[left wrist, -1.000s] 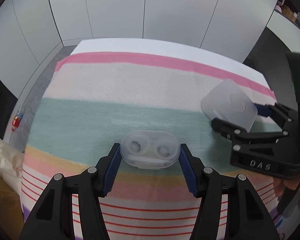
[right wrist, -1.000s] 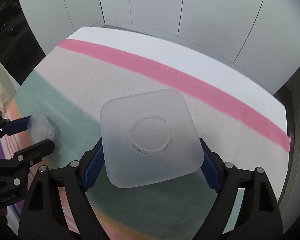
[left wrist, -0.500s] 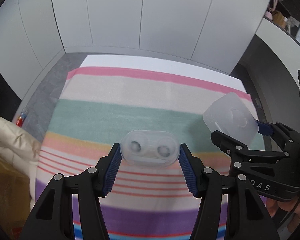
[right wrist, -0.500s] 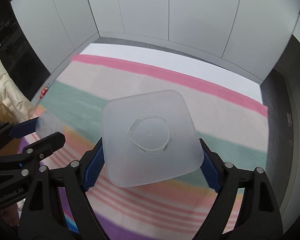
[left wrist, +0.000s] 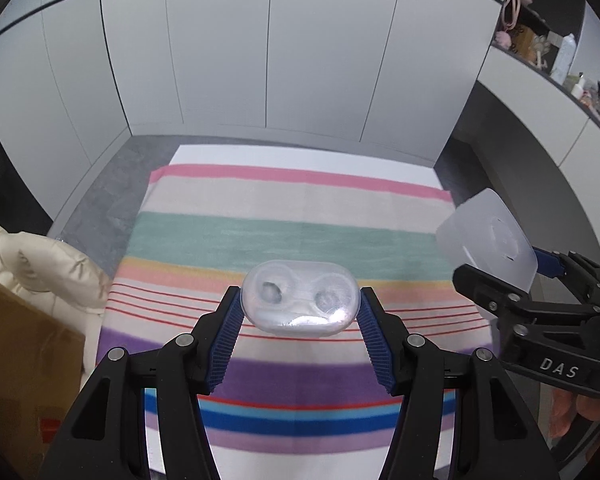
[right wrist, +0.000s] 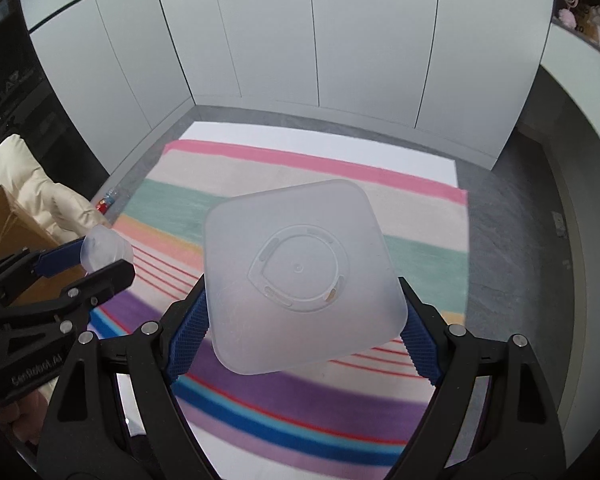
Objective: Organize objects
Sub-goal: 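Carry the square box with the right tool to the cardboard box while the left tool carries the lens case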
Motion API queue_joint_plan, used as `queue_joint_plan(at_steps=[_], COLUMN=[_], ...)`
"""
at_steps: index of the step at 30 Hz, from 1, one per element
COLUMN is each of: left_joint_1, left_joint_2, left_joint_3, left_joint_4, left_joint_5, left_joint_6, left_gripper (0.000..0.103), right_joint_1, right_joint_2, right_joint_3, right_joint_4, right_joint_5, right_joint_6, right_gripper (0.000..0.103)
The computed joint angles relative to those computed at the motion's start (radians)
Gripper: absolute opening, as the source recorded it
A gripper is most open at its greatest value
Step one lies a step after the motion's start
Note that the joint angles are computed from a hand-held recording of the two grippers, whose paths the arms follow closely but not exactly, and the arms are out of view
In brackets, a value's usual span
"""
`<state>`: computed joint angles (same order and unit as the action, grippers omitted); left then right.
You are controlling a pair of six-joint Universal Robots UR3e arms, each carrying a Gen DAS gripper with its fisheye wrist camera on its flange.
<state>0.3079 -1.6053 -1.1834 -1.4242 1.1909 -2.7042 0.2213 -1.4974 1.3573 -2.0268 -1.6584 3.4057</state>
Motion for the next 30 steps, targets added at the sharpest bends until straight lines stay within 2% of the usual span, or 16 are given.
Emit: queue_joint_plan(at_steps=[10,14,19,23,30], left_joint_1=[0.123,0.181,0.237,0.281,0.36], left_joint_2=[0.154,0.21,0.249,0.266,0.281], left_joint_3=[0.058,0.031,-0.014,-0.039,-0.06], left_joint_4=[-0.235,-0.27,-0.308,-0.291,-0.289], left_joint_5=[-0.151,-0.194,-0.199,-0.206,-0.232], left_joint_6=[0.101,0.161,0.233,0.257,0.299], left_gripper=[0.058,0.058,0.058,0.058,0.058], right_joint_1=[0.037,0.048,0.086,0.139,0.172], right_joint_2=[-0.192,-0.219,-0.208,-0.144,-0.047], right_joint_3=[-0.002,-0.012,-0.007,-0.07,-0.122], right_joint_4=[0.151,0.178,0.152,0.15,0.118], right_joint_5=[-0.038,-0.029,-0.015,-0.053,-0.045], right_joint_6=[0.012,0.021,0.03,0.043,0.032], right_gripper=[0.087,0.087,0.087,0.087,0.087])
